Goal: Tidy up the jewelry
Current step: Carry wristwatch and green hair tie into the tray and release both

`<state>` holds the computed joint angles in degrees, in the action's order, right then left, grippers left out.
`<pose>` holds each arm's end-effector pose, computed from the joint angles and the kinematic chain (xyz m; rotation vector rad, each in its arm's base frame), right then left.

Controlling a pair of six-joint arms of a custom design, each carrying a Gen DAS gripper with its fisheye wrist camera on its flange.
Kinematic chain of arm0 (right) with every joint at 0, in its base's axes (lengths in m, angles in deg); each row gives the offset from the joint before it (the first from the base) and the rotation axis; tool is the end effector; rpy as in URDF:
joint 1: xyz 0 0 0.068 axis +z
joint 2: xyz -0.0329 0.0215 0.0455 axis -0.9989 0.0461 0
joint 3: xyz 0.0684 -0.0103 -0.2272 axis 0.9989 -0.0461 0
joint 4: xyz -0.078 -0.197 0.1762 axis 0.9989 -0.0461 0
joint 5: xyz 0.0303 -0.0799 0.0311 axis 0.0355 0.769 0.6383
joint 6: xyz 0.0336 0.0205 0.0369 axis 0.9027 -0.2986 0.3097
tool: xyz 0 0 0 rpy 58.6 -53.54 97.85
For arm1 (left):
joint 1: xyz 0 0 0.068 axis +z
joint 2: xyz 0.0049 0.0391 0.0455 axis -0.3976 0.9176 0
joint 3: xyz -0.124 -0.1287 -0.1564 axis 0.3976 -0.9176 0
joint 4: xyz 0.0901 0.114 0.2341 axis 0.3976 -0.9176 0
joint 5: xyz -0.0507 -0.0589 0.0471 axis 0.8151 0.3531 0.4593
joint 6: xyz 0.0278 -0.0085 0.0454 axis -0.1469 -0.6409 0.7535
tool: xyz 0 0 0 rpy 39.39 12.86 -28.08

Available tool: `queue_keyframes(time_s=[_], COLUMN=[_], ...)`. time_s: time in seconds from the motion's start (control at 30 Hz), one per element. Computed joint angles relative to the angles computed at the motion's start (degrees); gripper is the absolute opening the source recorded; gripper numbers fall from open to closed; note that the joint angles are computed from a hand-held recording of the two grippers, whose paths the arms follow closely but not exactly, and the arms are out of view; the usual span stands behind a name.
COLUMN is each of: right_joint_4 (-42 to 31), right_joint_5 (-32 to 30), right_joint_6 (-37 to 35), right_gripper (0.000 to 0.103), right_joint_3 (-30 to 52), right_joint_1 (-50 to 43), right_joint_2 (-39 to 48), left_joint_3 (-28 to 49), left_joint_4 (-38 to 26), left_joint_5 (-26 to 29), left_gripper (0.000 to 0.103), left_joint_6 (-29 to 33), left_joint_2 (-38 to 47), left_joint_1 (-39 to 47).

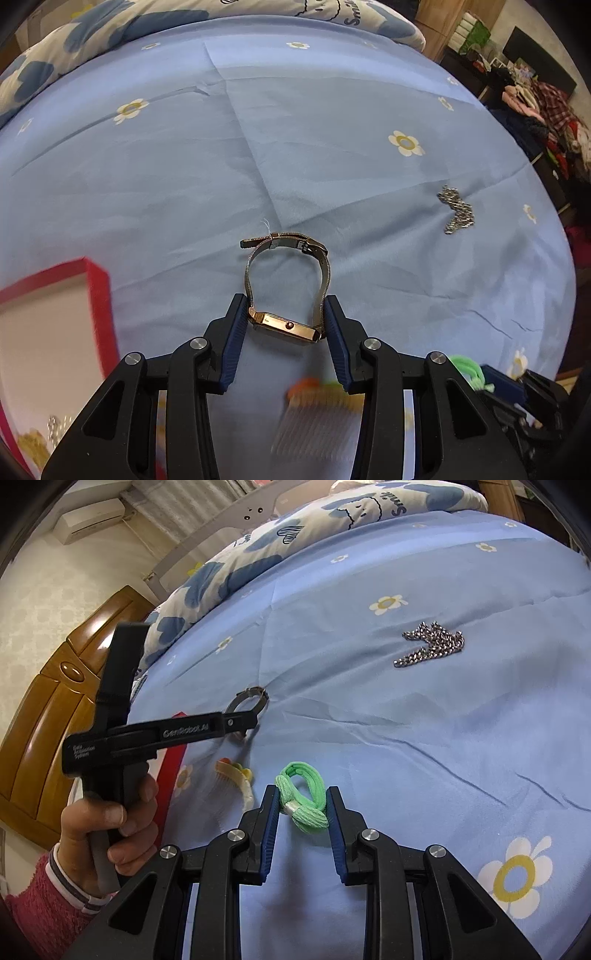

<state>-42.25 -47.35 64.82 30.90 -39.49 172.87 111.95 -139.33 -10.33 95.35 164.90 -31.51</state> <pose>0.2284 0.2352 0.2367 0.8384 2.3905 0.5432 0.4242 -0.0735 0.2430 1.0005 2.5910 -0.4465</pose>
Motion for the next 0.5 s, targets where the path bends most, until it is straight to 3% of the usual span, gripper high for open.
queue_keyframes(time_s=[0.5], right_joint_4=[-1.35], right_joint_5=[0.54], right_joint_6=[-3.75], right_gripper=[0.026], right_joint_3=[10.75], right_joint_1=[1.89], right_joint_2=[6.76], left_joint_3=[-0.42], left_joint_4=[-9.92], left_joint_5=[7.6], left_gripper=[0.04], left_joint_6=[7.97], left_joint_2=[-7.19], left_joint_1=[14.72])
